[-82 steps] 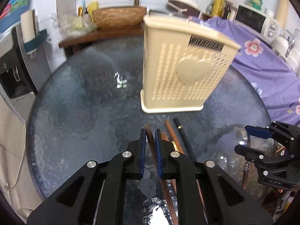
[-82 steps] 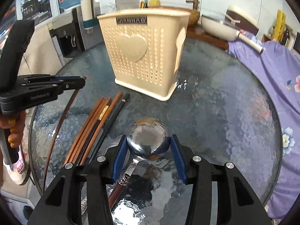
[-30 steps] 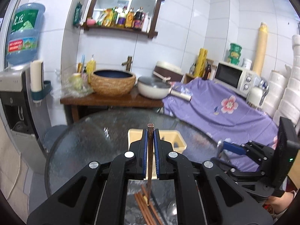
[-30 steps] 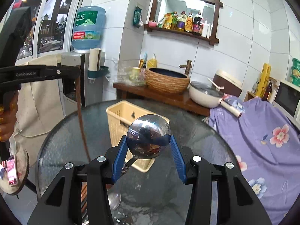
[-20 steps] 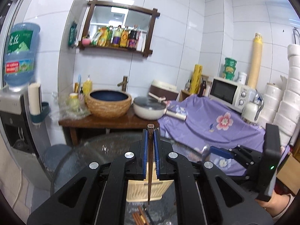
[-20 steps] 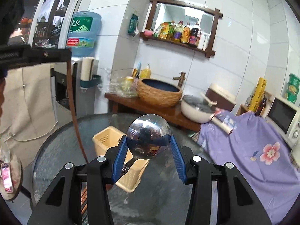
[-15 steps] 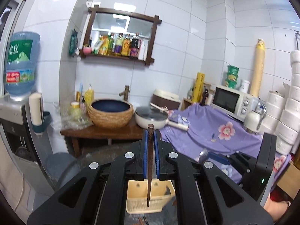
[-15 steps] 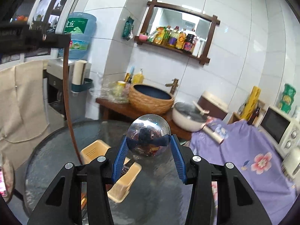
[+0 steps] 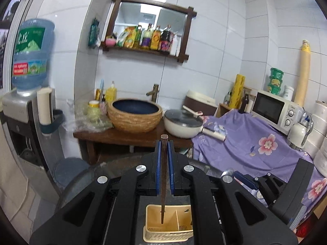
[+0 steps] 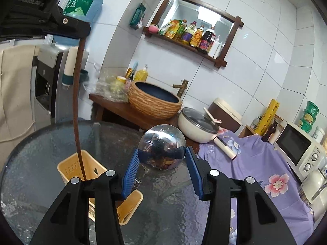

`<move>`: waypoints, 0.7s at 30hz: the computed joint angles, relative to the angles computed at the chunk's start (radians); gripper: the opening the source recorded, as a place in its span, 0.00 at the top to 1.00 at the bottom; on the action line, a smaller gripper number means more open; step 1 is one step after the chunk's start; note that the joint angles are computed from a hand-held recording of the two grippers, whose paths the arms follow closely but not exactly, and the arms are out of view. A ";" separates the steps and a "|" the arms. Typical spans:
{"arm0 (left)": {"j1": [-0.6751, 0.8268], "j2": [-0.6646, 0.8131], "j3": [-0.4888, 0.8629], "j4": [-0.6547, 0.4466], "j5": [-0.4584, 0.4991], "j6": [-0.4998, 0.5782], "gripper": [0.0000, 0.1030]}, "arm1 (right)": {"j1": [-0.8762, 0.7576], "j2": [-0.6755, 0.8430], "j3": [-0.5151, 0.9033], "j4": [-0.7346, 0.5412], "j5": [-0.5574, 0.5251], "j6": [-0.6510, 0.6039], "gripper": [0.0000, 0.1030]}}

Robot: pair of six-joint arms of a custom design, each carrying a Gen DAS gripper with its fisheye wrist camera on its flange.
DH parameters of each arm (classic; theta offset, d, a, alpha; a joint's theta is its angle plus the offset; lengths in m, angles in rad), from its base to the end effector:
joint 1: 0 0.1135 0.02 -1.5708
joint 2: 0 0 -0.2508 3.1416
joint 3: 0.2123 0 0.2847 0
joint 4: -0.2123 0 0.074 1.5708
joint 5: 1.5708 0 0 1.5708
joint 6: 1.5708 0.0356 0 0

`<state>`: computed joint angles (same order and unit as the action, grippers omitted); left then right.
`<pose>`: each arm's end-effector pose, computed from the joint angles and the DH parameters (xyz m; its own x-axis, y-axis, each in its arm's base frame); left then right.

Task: Organize utensils
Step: 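Lift and carry the chopstick and spoon over the cream utensil holder with both tools, then drop the chopstick into the holder with the left tool while the right tool releases the spoon into it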

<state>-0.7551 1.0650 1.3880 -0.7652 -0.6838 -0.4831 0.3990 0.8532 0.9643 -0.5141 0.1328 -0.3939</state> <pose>0.1867 -0.1448 0.4346 -0.3296 -0.1843 -0.9260 -0.0425 0.9827 -0.1804 0.2097 0.0833 0.3501 -0.2290 -0.5094 -0.8295 -0.3906 0.8286 -0.4010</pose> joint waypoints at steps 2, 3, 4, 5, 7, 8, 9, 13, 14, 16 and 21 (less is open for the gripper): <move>0.017 -0.012 -0.053 0.015 0.022 -0.014 0.93 | 0.003 -0.003 -0.030 0.012 0.001 0.003 0.56; 0.022 -0.018 -0.083 0.026 0.027 -0.022 0.93 | 0.004 -0.003 -0.043 0.018 0.003 0.001 0.56; 0.026 -0.023 -0.107 0.036 0.032 -0.025 0.93 | 0.005 0.002 -0.048 0.020 0.002 0.003 0.56; 0.030 -0.029 -0.133 0.048 0.039 -0.029 0.93 | 0.004 0.006 -0.055 0.019 -0.003 0.008 0.56; 0.036 -0.033 -0.168 0.059 0.057 -0.042 0.93 | 0.000 0.009 -0.067 0.021 -0.012 0.017 0.56; 0.037 -0.033 -0.184 0.063 0.064 -0.047 0.93 | 0.001 0.008 -0.074 0.024 -0.013 0.021 0.56; 0.038 -0.033 -0.201 0.068 0.070 -0.054 0.93 | 0.002 0.010 -0.081 0.026 -0.013 0.021 0.56; 0.038 -0.035 -0.249 0.086 0.087 -0.072 0.93 | 0.000 0.017 -0.099 0.034 -0.022 0.032 0.56; 0.035 -0.032 -0.259 0.089 0.086 -0.075 0.93 | -0.002 0.019 -0.105 0.036 -0.027 0.035 0.56; 0.034 -0.028 -0.273 0.094 0.089 -0.079 0.93 | -0.003 0.021 -0.110 0.038 -0.030 0.034 0.56; 0.020 -0.030 -0.293 0.112 0.063 -0.073 0.93 | 0.000 0.026 -0.124 0.041 -0.027 0.035 0.56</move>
<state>-0.7348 1.0355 1.0954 -0.6535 -0.6204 -0.5566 0.3985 0.8793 0.8406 -0.4727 0.1058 -0.3591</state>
